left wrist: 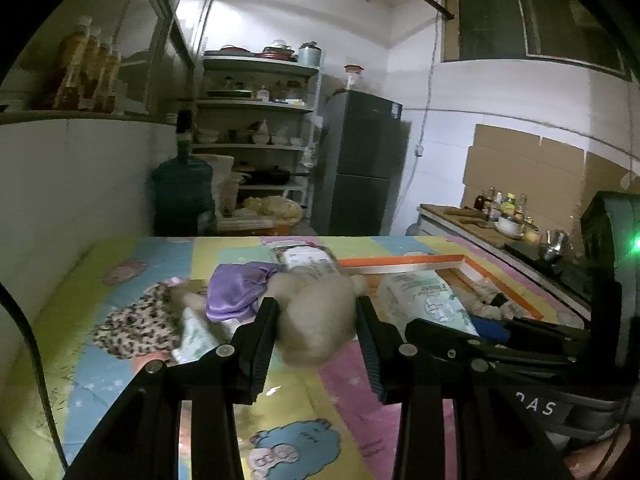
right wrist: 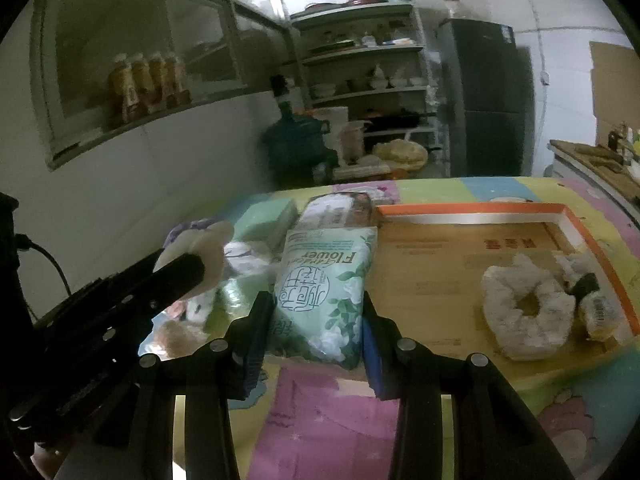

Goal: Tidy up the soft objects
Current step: 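Lift and carry the plush toy and tissue pack over the box with both tools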

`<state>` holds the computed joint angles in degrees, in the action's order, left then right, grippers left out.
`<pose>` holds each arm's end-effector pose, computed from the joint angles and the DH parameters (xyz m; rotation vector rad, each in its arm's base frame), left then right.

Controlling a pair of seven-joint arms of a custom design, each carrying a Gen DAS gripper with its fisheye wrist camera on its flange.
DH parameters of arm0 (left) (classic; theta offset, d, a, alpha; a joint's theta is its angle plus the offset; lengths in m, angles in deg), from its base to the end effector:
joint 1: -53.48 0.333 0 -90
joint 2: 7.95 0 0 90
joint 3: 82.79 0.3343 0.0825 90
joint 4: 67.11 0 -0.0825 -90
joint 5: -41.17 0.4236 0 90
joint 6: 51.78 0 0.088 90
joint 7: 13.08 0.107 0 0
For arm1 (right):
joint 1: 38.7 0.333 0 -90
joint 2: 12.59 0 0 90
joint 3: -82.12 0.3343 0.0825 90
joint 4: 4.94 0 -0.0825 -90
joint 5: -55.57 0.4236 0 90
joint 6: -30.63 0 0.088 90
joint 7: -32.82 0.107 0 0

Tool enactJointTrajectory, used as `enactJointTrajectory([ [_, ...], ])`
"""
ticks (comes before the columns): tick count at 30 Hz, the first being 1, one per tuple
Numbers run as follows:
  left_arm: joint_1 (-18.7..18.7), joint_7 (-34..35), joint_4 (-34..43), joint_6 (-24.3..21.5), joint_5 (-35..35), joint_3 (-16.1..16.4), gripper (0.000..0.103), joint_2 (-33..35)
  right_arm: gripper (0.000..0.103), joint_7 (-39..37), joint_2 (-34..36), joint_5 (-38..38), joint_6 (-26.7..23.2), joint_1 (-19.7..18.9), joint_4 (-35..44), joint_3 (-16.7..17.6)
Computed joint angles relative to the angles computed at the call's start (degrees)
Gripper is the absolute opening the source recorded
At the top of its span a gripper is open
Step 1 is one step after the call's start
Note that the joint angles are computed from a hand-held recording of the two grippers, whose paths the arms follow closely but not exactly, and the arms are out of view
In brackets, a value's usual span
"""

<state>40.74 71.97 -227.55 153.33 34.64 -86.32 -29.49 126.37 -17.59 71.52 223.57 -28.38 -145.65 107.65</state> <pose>0.4141 -0.1068 0.4461 -1.5065 1.6212 -1.1849 0.4563 0.2963 0.4372 -1.7491 1.3201 -0.4575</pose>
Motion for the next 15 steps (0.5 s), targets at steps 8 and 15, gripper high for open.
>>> enactJointTrajectory([
  [8, -2.8, -2.4, 2.7, 0.4, 4.4, 1.8, 0.04, 2.7, 0.042, -1.8, -1.7, 5.2, 1.0, -5.3, -1.7, 3.7],
  [15, -3.8, -5.5, 4.8, 0.3, 8.2, 2.3, 0.04, 4.8, 0.042, -2.3, -3.3, 8.6, 1.7, -11.1, -3.2, 7.6],
])
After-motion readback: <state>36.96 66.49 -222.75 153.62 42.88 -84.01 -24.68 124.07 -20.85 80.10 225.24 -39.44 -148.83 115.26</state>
